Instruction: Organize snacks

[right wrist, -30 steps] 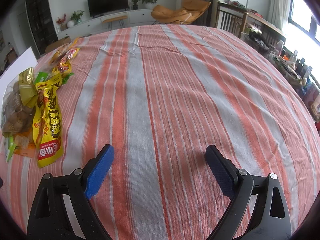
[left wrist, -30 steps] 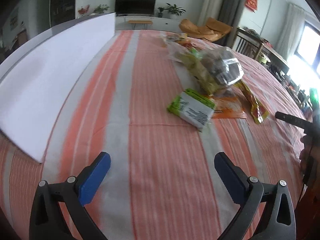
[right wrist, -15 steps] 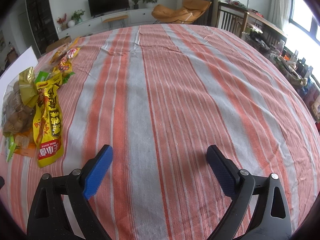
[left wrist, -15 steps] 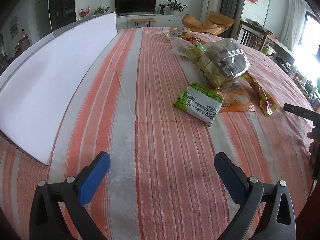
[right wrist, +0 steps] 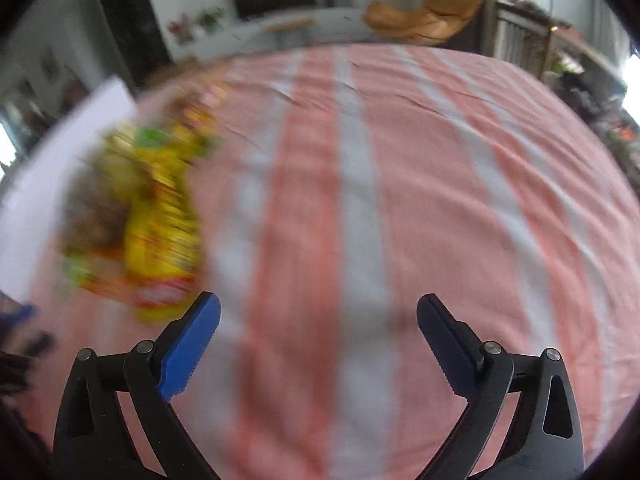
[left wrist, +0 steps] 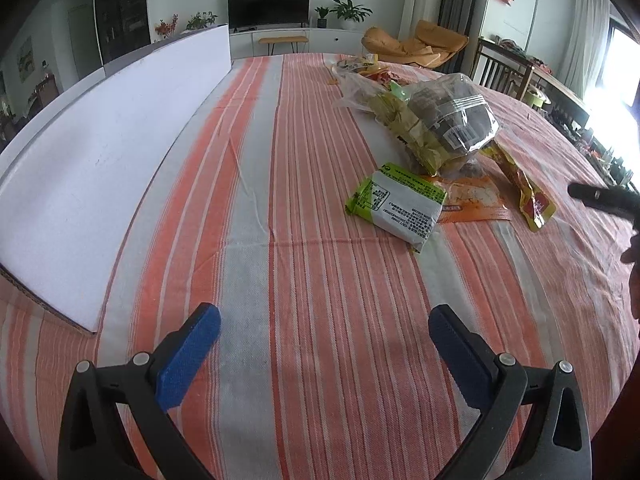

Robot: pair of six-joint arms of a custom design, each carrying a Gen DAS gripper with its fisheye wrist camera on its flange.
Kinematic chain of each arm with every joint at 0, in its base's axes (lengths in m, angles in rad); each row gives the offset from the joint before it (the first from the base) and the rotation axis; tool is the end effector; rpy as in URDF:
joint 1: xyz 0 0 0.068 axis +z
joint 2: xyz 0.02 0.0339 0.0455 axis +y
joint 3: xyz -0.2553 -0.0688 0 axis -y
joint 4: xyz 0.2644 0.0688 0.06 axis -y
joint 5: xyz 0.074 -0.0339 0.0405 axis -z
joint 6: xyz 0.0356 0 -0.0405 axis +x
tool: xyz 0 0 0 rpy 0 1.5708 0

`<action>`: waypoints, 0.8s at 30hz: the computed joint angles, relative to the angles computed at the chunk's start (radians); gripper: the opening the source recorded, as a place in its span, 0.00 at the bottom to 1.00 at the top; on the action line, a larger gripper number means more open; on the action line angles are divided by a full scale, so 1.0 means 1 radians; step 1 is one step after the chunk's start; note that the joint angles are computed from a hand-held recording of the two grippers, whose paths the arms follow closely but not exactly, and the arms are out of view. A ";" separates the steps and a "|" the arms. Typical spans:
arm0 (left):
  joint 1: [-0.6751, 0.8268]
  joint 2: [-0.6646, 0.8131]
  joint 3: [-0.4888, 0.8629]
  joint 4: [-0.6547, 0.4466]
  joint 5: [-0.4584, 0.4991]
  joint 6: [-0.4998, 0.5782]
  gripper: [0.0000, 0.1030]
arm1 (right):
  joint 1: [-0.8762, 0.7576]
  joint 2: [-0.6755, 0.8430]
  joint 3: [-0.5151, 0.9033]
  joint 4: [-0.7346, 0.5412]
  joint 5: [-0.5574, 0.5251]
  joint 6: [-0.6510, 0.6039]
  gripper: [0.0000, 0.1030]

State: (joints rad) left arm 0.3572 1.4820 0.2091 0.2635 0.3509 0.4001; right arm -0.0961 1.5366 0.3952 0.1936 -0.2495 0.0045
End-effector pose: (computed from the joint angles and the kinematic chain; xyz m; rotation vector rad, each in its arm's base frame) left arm 0.1818 0.0548 0.0417 0.1808 2.4890 -0.1449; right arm 0.2389 -0.0142 0.0651 0.0248 2.4976 0.2758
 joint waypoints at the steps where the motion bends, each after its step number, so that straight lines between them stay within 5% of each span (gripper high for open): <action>1: -0.002 0.002 0.000 0.003 -0.003 -0.001 1.00 | 0.024 -0.018 0.006 -0.012 -0.026 0.003 0.97; 9: 0.024 0.008 0.007 -0.006 0.036 0.005 1.00 | 0.314 0.230 0.308 -0.177 0.111 -0.044 0.94; 10: 0.031 0.010 0.010 -0.009 0.047 0.007 1.00 | 0.321 0.261 0.338 -0.195 0.113 -0.038 0.89; 11: 0.032 0.009 0.011 -0.012 0.051 0.005 1.00 | 0.327 0.281 0.360 -0.211 0.112 -0.036 0.72; 13: 0.039 0.012 0.013 -0.012 0.059 0.007 1.00 | 0.324 0.275 0.361 -0.217 0.088 -0.050 0.59; 16: 0.026 0.013 0.013 -0.007 0.047 -0.001 1.00 | 0.338 0.244 0.348 -0.238 0.170 -0.052 0.56; 22: 0.019 0.015 0.015 -0.005 0.041 -0.005 1.00 | 0.183 0.201 0.230 -0.108 0.303 -0.035 0.57; 24: 0.012 0.013 0.015 -0.004 0.033 -0.008 1.00 | 0.119 0.189 0.179 -0.044 0.265 -0.061 0.59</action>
